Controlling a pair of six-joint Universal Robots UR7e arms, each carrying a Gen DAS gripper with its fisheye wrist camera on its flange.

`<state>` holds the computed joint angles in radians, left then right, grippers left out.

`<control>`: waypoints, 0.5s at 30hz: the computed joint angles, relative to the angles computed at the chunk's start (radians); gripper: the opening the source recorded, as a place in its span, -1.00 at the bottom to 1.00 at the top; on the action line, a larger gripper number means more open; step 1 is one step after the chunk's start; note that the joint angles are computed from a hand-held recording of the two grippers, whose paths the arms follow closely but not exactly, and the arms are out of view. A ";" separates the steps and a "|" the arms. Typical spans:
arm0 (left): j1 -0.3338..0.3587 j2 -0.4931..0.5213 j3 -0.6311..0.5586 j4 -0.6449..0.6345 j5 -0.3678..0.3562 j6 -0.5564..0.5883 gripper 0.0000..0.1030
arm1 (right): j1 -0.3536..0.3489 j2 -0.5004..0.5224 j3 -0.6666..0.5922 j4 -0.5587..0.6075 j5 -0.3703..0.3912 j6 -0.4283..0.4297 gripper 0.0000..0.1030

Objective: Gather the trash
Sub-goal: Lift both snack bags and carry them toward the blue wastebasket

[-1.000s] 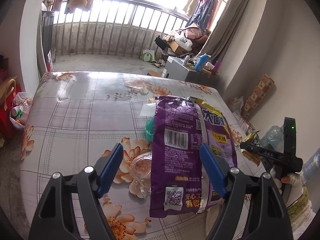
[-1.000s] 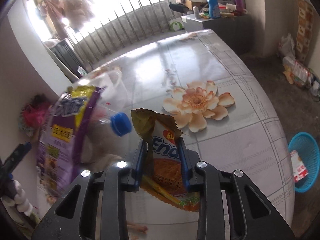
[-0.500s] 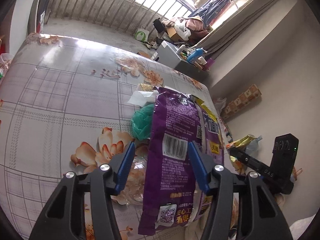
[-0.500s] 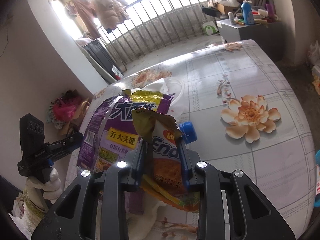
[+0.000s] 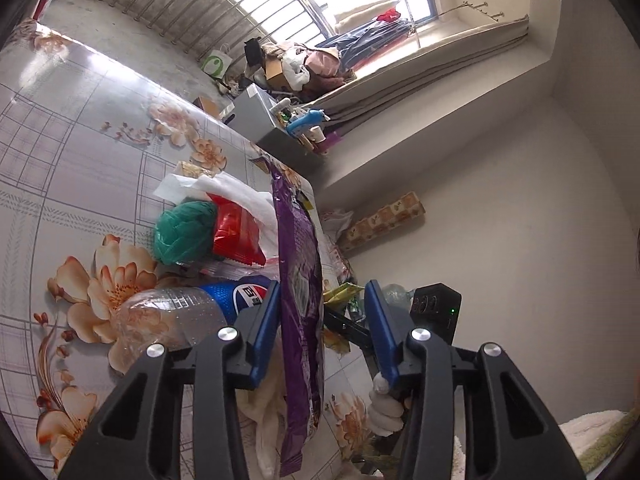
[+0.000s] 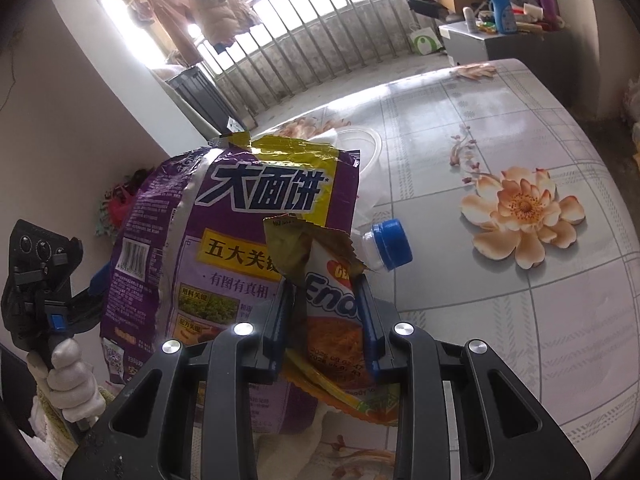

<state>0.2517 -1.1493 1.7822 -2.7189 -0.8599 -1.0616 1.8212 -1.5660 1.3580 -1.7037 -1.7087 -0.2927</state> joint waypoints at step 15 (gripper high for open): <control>-0.048 0.103 -0.186 0.274 0.072 0.046 -0.97 | -0.021 -0.037 -0.009 -0.022 0.050 0.024 -0.45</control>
